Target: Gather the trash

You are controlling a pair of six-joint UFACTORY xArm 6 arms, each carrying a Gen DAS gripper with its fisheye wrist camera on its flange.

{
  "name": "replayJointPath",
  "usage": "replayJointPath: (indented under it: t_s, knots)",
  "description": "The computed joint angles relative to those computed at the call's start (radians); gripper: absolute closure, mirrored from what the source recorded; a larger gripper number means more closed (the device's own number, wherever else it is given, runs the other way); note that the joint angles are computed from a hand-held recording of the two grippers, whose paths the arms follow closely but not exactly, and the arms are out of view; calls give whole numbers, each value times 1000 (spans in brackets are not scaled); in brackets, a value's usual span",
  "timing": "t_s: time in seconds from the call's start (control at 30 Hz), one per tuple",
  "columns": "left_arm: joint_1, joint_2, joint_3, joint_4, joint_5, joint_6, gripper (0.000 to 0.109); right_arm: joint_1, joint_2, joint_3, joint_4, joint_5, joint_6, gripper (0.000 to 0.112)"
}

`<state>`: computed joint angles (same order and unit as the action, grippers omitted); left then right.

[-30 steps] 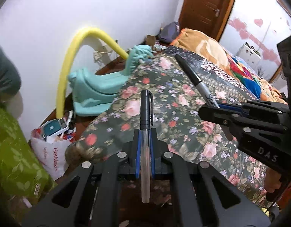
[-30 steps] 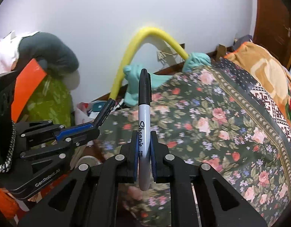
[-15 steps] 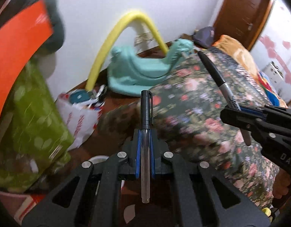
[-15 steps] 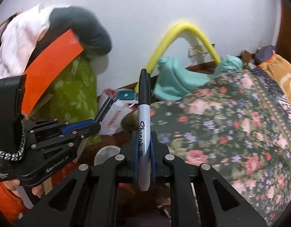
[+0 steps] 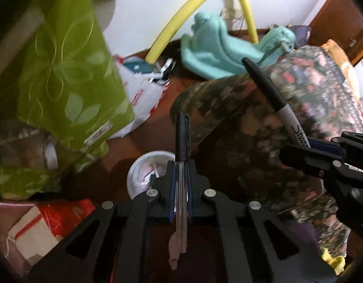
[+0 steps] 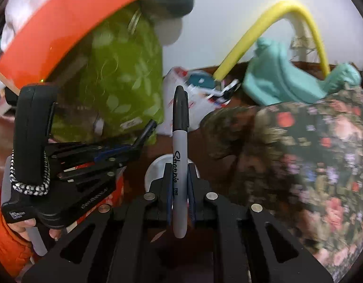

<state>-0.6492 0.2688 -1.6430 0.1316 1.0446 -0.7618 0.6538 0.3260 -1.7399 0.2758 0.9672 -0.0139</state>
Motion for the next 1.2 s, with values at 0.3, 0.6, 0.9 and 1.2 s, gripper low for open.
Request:
replayJointPath:
  t_s: [0.3, 0.6, 0.9, 1.2]
  knots:
    - [49, -27, 127, -52, -26, -3, 101, 23, 213, -226, 87, 147, -32, 102]
    - [55, -41, 136, -38, 29, -26, 87, 32, 294, -364, 65, 254, 13, 79]
    - [17, -58, 62, -18, 27, 8, 87, 31, 58, -113, -43, 103, 99, 79]
    - [-58, -115, -80, 47, -89, 43, 87, 55, -355, 219, -434, -107, 503, 79]
